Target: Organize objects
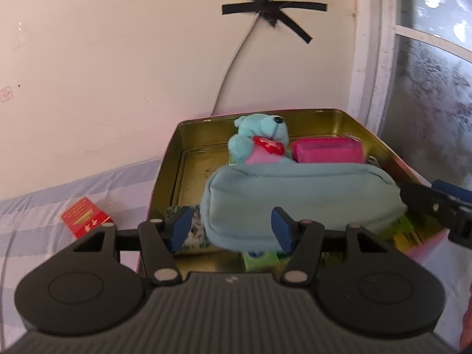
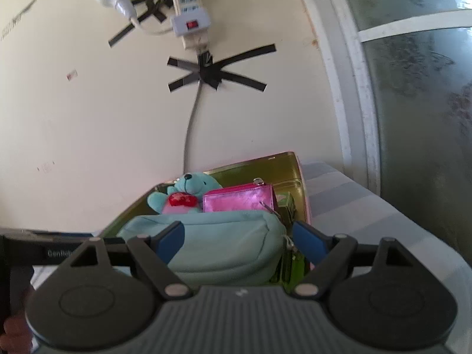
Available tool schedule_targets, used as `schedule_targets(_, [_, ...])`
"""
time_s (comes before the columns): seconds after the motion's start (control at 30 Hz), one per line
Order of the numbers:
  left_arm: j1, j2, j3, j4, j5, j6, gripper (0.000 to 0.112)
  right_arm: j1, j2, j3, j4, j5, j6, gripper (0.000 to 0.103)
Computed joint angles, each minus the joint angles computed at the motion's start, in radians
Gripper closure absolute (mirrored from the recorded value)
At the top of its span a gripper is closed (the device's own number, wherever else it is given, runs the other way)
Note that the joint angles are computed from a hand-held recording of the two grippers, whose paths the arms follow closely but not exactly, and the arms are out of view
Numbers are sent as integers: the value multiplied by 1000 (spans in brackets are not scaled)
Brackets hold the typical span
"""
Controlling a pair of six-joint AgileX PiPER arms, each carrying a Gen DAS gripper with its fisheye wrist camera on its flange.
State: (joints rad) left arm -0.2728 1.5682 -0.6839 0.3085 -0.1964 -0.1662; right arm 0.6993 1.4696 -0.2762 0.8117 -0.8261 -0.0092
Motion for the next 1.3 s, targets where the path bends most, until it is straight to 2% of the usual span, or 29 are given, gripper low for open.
schedule_targets(0.17, [-23, -114, 130, -173, -40, 194, 46, 201, -60, 77, 191, -105, 5, 20])
schedule_targets(0.37, [-19, -181, 228, -197, -85, 253, 46, 412, -77, 111, 375, -170, 18, 20])
schedule_targets(0.57, [52, -230, 298, -73, -101, 182, 46, 530, -46, 93, 454, -170, 29, 20])
schedule_targets(0.8, [244, -253, 343, 256, -142, -54, 45, 574, 21, 12, 456, -128, -2, 20])
schedule_targets(1.07, [492, -174, 341, 512, -254, -186, 45, 602, 113, -134, 483, -62, -132, 20])
schedule_targets(1.3, [641, -72, 293, 613, -317, -219, 45, 603, 177, -267, 524, 3, -277, 20])
